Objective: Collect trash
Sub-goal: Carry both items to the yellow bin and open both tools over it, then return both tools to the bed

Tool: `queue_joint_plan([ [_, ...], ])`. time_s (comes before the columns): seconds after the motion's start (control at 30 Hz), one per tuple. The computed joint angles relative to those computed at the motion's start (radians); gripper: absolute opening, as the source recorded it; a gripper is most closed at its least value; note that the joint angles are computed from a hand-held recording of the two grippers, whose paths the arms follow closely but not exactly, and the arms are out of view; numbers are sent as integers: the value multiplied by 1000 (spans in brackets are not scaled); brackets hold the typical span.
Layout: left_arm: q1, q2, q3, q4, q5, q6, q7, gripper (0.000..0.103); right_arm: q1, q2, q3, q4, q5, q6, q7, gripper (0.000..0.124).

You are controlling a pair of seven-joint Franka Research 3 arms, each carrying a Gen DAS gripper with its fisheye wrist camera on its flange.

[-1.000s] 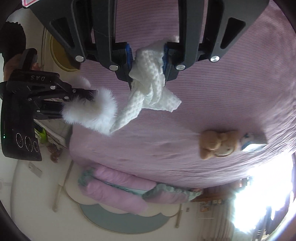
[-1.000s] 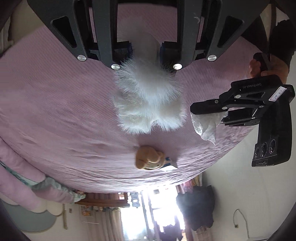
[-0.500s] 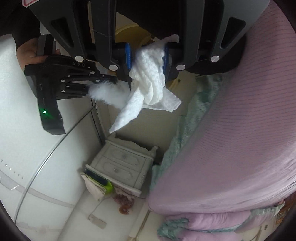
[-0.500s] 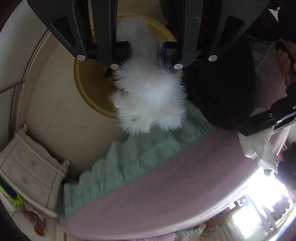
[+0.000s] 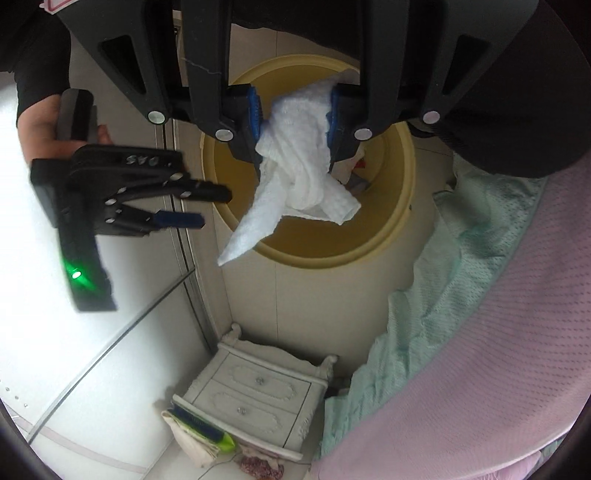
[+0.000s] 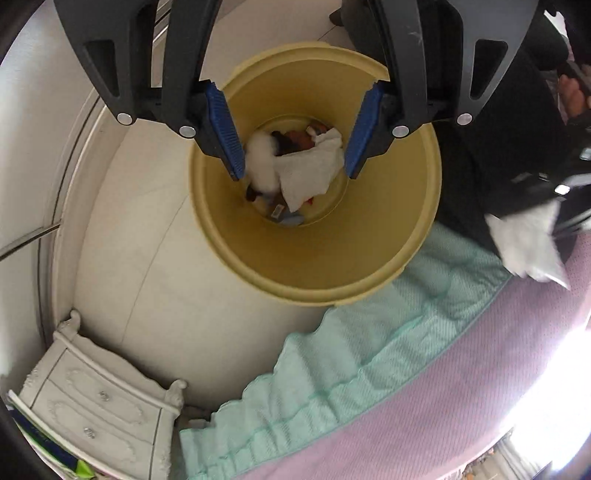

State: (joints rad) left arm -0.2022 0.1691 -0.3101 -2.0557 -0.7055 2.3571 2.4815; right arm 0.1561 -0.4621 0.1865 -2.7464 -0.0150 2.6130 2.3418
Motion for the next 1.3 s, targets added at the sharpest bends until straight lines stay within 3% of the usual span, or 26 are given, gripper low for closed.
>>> queue_joint_plan([
  [0.1,-8,27,-6,20,29,-21,-7,29,-24,-38,6,-12,-20,-22,28,58],
  [0.17,-9,46,-14,37,37,-47,-8,38,-37,-58,13,-12,-36,-47,42,58],
  [0.23,-18,51,-19,32,58,-19,-18,86,-39,-70,17,-14,-46,-60,46,58],
  [0.27,-22,49,-23,22,64,5,-17,89,-40,-70,12,-16,-46,-55,43,58],
  [0.37,-15,57,-33,33,69,-20,4,89,-34,-84,3,-27,-35,-49,33,58],
  [0.57,-11,0,-29,-26,30,45,39,89,-31,-81,13,-15,-39,-39,20,58],
  [0.67,8,-64,-15,-66,-88,78,114,90,-35,-92,32,-3,-59,-1,25,58],
  [0.73,16,-132,9,-106,-219,121,209,94,-77,-103,89,19,-118,24,77,68],
  [0.8,10,-196,47,-144,-345,202,287,99,-98,-99,120,35,-163,91,108,77],
  [0.87,8,-240,93,-157,-420,252,318,99,-88,-57,121,72,-182,185,84,77],
  [0.97,12,-288,148,-165,-468,367,325,99,-72,46,128,166,-208,304,4,77],
  [1.07,25,-312,188,-164,-422,463,301,99,-23,182,118,296,-216,406,-120,80],
  [1.17,53,-313,222,-163,-308,552,174,99,61,318,78,447,-158,434,-242,82],
  [1.23,71,-309,260,-149,-279,562,106,99,154,411,24,560,-36,434,-398,84],
  [1.3,93,-297,288,-127,-260,575,46,99,201,498,12,676,64,423,-536,87],
])
